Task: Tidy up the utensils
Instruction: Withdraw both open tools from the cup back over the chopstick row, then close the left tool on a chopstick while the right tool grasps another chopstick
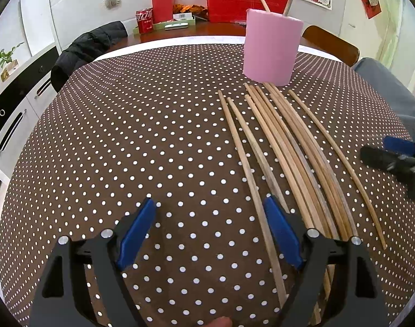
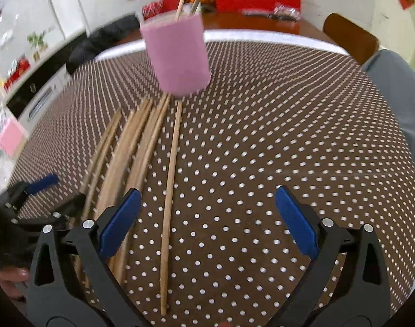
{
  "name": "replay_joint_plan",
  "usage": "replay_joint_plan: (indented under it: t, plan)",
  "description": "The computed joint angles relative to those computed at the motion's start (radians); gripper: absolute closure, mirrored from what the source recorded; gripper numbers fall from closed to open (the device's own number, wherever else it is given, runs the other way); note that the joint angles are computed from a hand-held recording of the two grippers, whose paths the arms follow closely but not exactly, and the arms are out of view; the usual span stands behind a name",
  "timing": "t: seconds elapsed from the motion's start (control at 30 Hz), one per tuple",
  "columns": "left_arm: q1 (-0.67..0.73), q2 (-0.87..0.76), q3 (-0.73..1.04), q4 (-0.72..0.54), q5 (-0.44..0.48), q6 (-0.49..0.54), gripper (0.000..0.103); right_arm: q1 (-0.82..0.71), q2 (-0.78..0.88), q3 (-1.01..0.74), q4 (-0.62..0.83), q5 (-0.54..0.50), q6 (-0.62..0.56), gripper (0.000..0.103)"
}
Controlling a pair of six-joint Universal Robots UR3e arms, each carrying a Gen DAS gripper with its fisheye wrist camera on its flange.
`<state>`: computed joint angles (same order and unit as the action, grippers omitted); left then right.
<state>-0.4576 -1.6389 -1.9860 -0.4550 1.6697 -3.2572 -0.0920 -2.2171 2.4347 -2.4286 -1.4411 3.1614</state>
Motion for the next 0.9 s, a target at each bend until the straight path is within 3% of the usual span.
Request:
replay_joint_plan:
  t: [0.1,0.17,0.37,0.6,0.7,0.77,0.87,0.9]
  plan:
    - [0.007,-0.004,0.007,-0.007,-0.006,0.009,0.021,0.067,0.119,-0.026,-0.068,-0.061,0.012,0.007]
    - [0.014,-0.013,0.022,-0.017,-0.011,0.017,0.021,0.086,0.171,-0.047,-0.088,-0.069,0.01,0.02]
    - [0.018,-0.052,0.089,-0.064,-0.002,0.037,0.021,0.172,0.307,-0.133,-0.114,-0.136,0.009,0.039]
    - [0.027,-0.105,0.179,-0.123,0.009,0.038,0.021,0.186,0.373,-0.186,-0.116,-0.148,-0.002,0.044]
    - [0.056,-0.099,0.181,-0.14,-0.033,0.043,0.022,0.21,0.4,-0.215,-0.109,-0.155,0.006,0.053]
    - [0.072,-0.097,0.18,-0.141,-0.049,0.061,0.022,0.232,0.416,-0.228,-0.114,-0.164,0.019,0.066]
    - [0.081,-0.087,0.176,-0.136,-0.071,0.091,0.039,0.254,0.43,-0.241,-0.117,-0.177,0.033,0.085]
    - [0.08,-0.084,0.175,-0.135,-0.073,0.094,0.053,0.257,0.433,-0.245,-0.115,-0.176,0.034,0.089]
